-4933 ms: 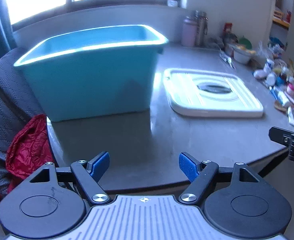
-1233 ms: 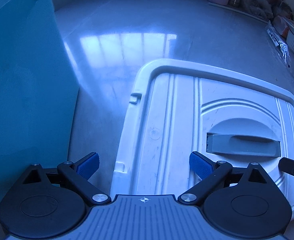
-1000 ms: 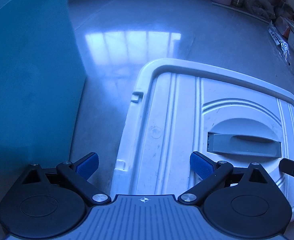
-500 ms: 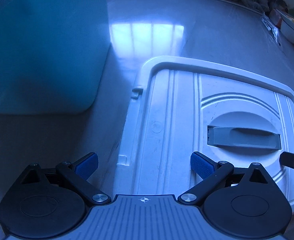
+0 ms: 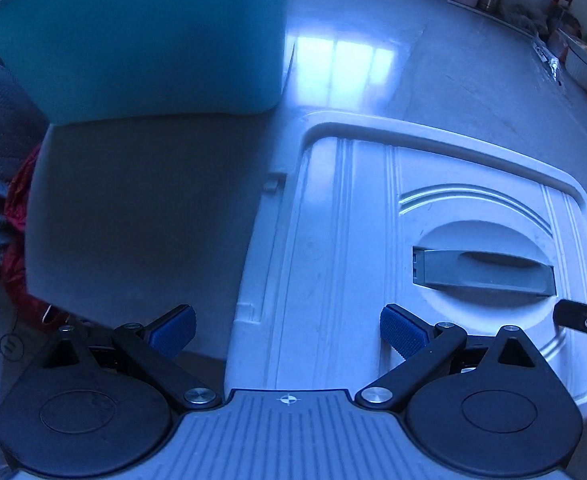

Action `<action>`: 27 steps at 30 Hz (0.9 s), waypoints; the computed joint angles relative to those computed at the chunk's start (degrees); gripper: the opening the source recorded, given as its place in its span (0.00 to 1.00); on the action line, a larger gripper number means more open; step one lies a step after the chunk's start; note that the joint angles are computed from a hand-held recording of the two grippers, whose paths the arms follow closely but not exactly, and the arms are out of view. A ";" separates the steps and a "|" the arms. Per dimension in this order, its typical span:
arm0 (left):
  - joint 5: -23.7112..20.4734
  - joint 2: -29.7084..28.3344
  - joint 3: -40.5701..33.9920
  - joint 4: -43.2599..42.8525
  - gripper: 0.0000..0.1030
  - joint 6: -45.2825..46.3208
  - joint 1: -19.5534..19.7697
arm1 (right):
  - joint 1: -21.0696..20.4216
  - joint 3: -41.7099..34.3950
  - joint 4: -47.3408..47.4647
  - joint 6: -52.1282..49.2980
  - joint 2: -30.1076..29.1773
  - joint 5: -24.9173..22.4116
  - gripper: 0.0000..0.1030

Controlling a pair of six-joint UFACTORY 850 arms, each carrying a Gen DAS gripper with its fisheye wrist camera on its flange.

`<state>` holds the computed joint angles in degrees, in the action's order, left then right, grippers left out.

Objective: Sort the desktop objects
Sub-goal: 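Lift the white lid off the table with both grippers, tilting it upright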

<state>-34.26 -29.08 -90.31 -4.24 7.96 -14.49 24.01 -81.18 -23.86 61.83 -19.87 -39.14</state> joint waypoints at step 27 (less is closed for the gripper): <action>-7.23 1.92 17.01 -65.20 0.61 37.67 13.68 | 0.83 1.28 1.75 -2.26 1.33 -0.05 1.00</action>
